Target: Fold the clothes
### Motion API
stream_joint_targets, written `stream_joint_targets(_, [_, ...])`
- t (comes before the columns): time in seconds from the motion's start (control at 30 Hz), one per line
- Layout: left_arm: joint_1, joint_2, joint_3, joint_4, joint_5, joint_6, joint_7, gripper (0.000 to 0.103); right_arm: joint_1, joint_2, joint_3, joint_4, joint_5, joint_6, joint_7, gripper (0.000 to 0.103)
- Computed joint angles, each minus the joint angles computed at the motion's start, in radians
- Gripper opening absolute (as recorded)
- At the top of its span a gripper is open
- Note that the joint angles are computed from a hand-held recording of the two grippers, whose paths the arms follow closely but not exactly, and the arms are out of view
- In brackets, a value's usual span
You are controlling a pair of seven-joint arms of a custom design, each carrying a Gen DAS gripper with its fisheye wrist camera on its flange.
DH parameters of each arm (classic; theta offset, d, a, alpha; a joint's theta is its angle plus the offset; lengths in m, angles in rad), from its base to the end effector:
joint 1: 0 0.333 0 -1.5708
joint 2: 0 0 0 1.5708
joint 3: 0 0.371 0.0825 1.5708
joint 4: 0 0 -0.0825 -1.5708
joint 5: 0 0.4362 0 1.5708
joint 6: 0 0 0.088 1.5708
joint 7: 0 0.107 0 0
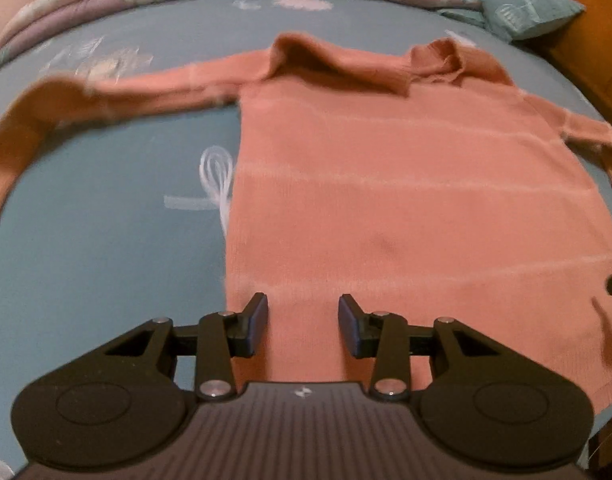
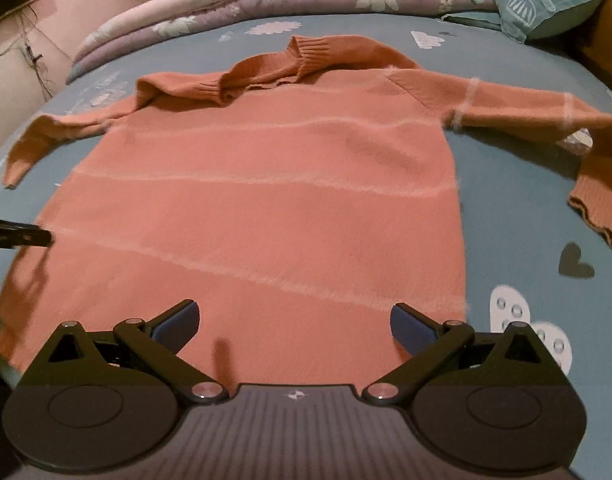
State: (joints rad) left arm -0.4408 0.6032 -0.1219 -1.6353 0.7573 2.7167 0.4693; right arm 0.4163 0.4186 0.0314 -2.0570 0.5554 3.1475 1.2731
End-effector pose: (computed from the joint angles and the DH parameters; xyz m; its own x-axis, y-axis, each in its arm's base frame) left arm 0.6669 -0.4303 0.3287 -0.0602 -0.9967 0.0549 -0.8168 0.0176 -0.5767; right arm 0.6388 0.2532 0.3088 0.2335 -0.9576 -0.1685 -0.7960 -0.0888 -0.5987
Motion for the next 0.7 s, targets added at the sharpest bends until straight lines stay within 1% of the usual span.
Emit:
stream_joint_targets(0.03, [0.005,0.013,0.008,0.027,0.012,0.023,0.007,0.044,-0.021,0.011,0.021,0.016,0.008,-0.008,-0.008,0.103])
stream_joint_targets(0.07, [0.014,0.039,0.008,0.071,0.011,0.043,0.025,0.046,-0.029,0.022,0.028,0.030,0.014,-0.014,-0.008,0.103])
stream_joint_targets(0.1, [0.023,0.069,0.007,0.120,0.004,0.057,0.046,0.046,-0.018,0.032,0.015,0.042,0.016,-0.019,0.005,0.103])
stream_joint_targets(0.17, [0.051,0.157,-0.018,0.253,-0.044,0.055,0.130,0.046,0.003,0.050,-0.010,0.060,0.009,-0.035,0.030,0.103])
stream_joint_targets(0.27, [0.068,0.301,-0.037,0.464,-0.122,0.025,0.254,0.047,0.040,0.062,-0.045,0.060,-0.017,-0.012,0.049,0.103])
stream_joint_targets(0.33, [0.067,0.386,-0.042,0.593,-0.182,-0.038,0.306,0.046,0.054,0.065,-0.057,0.055,-0.027,0.001,0.051,0.103])
stream_joint_targets(0.37, [0.073,0.417,-0.048,0.636,-0.213,-0.058,0.332,0.046,0.057,0.066,-0.059,0.053,-0.030,0.007,0.049,0.103])
stream_joint_targets(0.4, [0.075,0.432,-0.046,0.653,-0.238,-0.070,0.339,0.046,0.061,0.068,-0.062,0.051,-0.034,0.014,0.046,0.103])
stream_joint_targets(0.43, [0.080,0.429,-0.045,0.640,-0.263,-0.064,0.335,0.046,0.065,0.070,-0.066,0.049,-0.036,0.020,0.043,0.103])
stream_joint_targets(0.5, [0.089,0.395,-0.035,0.562,-0.283,0.003,0.329,0.047,0.080,0.074,-0.081,0.050,-0.040,0.024,0.041,0.103])
stream_joint_targets(0.63, [0.076,0.315,-0.007,0.417,-0.260,0.069,0.315,0.047,0.125,0.088,-0.131,0.063,-0.059,0.017,0.044,0.103])
stream_joint_targets(0.7, [0.067,0.291,0.002,0.382,-0.238,0.070,0.323,0.047,0.136,0.093,-0.144,0.069,-0.066,0.013,0.047,0.103])
